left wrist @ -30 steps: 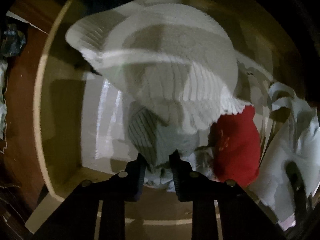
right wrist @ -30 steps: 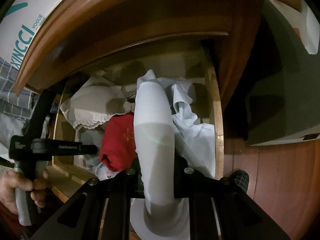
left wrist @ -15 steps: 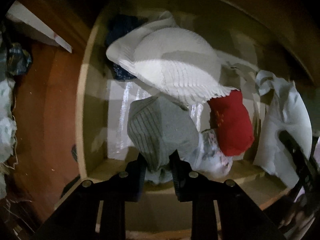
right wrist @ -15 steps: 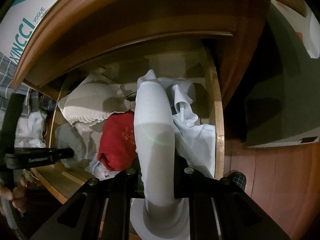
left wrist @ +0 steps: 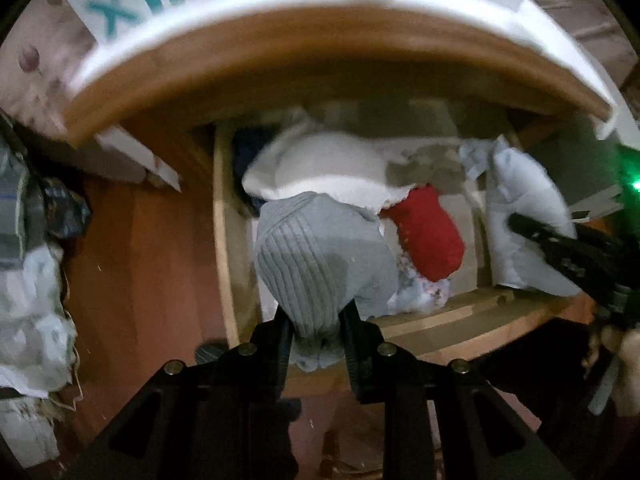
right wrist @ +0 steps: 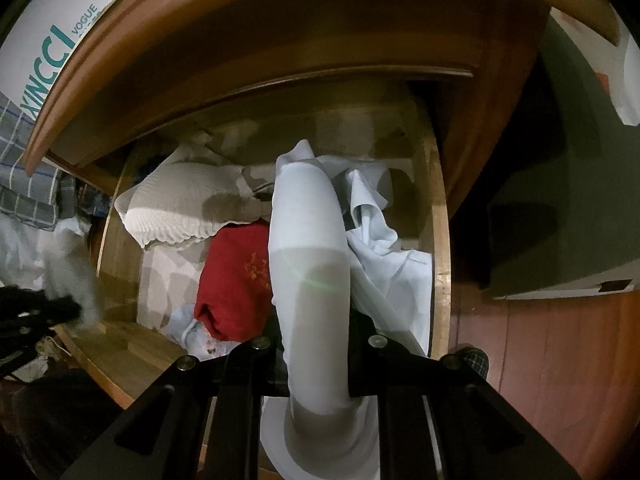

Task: Take underwear out of drawer
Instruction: 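Carry the gray ribbed sock into the white box and open the left gripper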

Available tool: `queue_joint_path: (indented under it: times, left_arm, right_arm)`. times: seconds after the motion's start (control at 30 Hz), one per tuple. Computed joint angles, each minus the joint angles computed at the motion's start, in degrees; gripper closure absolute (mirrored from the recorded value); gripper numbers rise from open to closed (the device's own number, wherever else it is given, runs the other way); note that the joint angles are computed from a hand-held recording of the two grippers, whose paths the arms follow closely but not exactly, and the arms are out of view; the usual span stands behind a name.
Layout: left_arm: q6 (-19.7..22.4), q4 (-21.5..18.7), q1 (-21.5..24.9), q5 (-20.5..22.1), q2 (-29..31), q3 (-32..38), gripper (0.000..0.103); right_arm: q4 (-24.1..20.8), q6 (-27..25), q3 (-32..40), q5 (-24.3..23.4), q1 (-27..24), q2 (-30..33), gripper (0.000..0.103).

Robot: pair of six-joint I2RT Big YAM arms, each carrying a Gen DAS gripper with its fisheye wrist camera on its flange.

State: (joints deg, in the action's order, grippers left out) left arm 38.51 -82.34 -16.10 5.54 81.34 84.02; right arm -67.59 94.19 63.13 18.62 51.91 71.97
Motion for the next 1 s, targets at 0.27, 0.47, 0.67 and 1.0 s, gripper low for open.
queue_joint_path:
  times: [0.27,0.47,0.67,1.0]
  left_arm:
    - [4.9,-4.7,4.0,10.8,-1.0,13.8,0.080]
    - [3.2,-9.9,5.5,17.3,4.6,31.2,0.080]
    - [-1.7,-11.2,2.9,15.2,14.2,49.0,0.080]
    - [-8.0,-10.7,-2.7,4.4,28.9,65.3,0.079]
  right_arm:
    - [-0.2,-0.1,0.1,-0.3,-0.2,0.3,0.089]
    - [-0.2,-0.4,0.2,-0.3,-0.2,0.7,0.089]
    - [-0.3,-0.4,0.2,-0.3,-0.1,0.7,0.089]
    - [0.1,-0.2,0.1,-0.8,-0.2,0.6,0.089]
